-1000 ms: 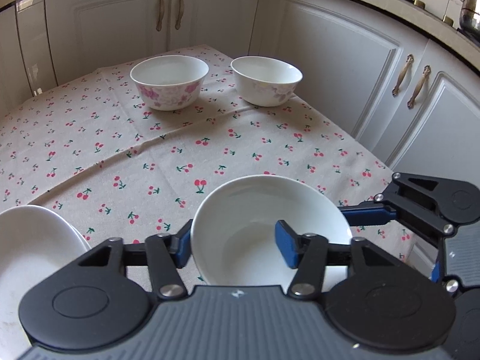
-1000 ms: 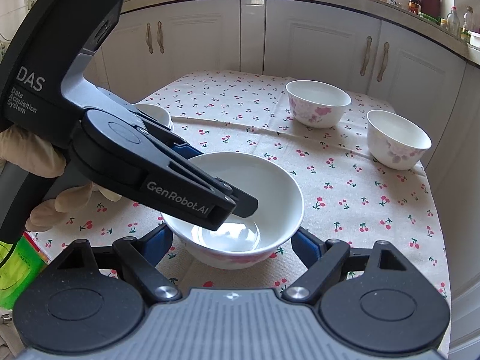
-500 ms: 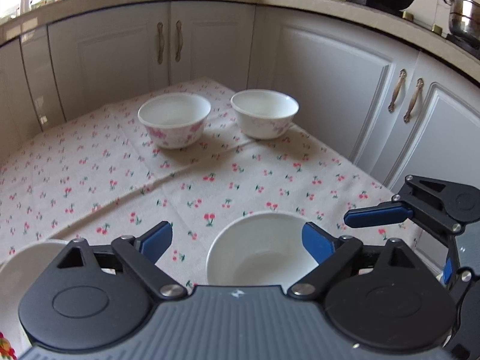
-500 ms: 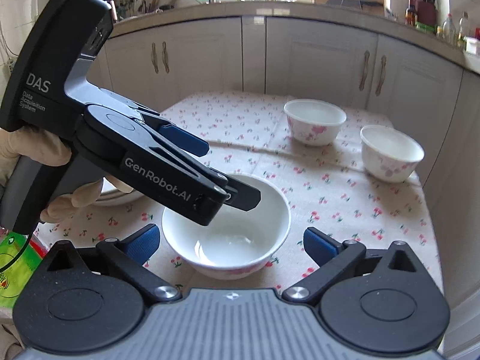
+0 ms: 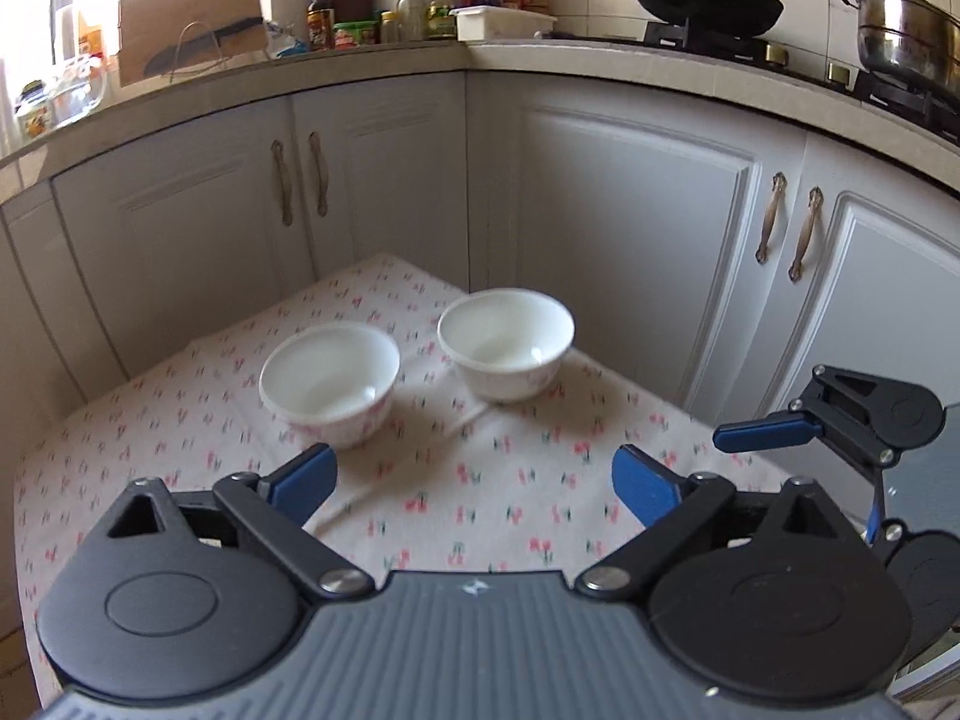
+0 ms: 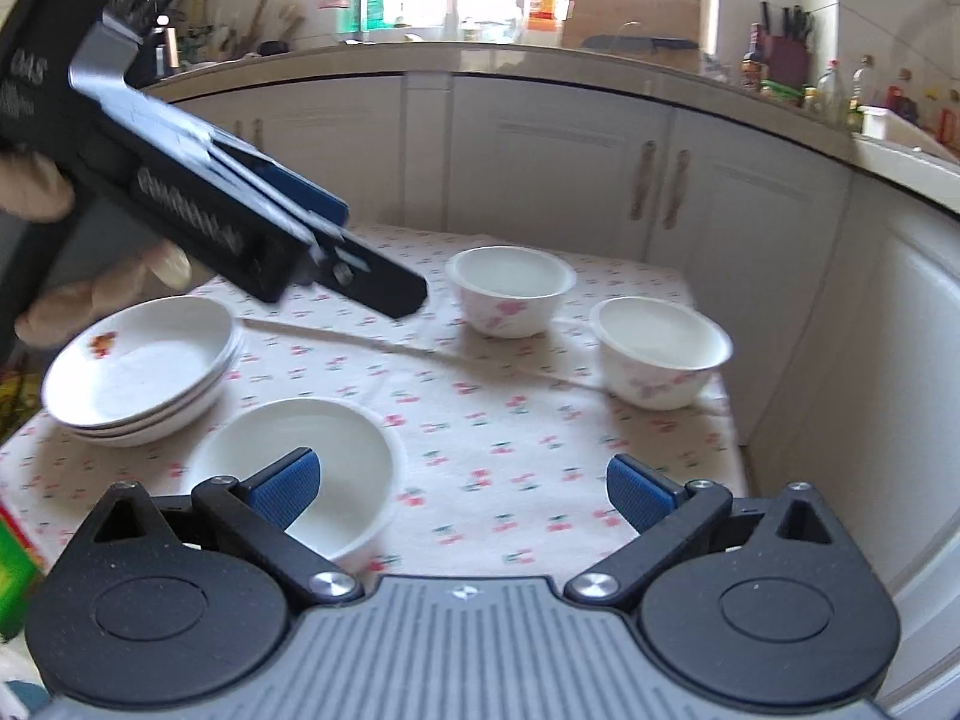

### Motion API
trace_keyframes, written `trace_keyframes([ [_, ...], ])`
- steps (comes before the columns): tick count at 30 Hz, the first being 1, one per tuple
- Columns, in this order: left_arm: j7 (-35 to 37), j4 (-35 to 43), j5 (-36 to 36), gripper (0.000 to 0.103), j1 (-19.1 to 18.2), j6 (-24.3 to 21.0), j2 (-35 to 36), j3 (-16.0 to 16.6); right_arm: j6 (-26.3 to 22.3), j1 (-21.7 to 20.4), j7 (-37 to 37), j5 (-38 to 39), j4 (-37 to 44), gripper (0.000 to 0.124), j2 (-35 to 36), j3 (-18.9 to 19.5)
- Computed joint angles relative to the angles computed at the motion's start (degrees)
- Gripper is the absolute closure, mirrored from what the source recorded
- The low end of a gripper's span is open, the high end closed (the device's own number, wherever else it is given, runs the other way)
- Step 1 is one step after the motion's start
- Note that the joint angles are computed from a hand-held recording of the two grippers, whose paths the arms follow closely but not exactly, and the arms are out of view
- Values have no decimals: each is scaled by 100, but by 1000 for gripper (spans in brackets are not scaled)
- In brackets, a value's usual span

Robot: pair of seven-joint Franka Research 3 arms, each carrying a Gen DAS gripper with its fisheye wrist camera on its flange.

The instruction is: Organize plates and bowls

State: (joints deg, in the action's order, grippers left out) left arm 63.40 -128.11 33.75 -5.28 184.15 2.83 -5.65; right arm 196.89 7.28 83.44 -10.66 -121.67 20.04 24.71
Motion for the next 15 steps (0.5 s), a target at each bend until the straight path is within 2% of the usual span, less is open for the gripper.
trace_keyframes([
  [1,-227,188,313,3,-133,-86,90,150,16,120,-44,97,40,21,6,-148],
  [2,-769,435,978,3,-331,-193,204,402,40,245,-100,201,89,21,25,-298],
  [3,-1003,647,1302,3,-416,-317,316,486,49,351,-161,290,155,21,56,-424],
  [4,-852,790,1224,3,-335,-398,420,370,64,543,-253,452,213,21,78,-627],
  [6,-165,1020,578,3,-44,-466,642,-28,79,825,-433,737,358,21,145,-925],
  [10,810,1575,-273,3,156,-708,1112,-417,22,836,-643,926,739,21,389,-980],
  [15,1951,2340,-1427,3,475,-1194,1741,-968,-140,1165,-999,1404,1364,21,784,-1342],
])
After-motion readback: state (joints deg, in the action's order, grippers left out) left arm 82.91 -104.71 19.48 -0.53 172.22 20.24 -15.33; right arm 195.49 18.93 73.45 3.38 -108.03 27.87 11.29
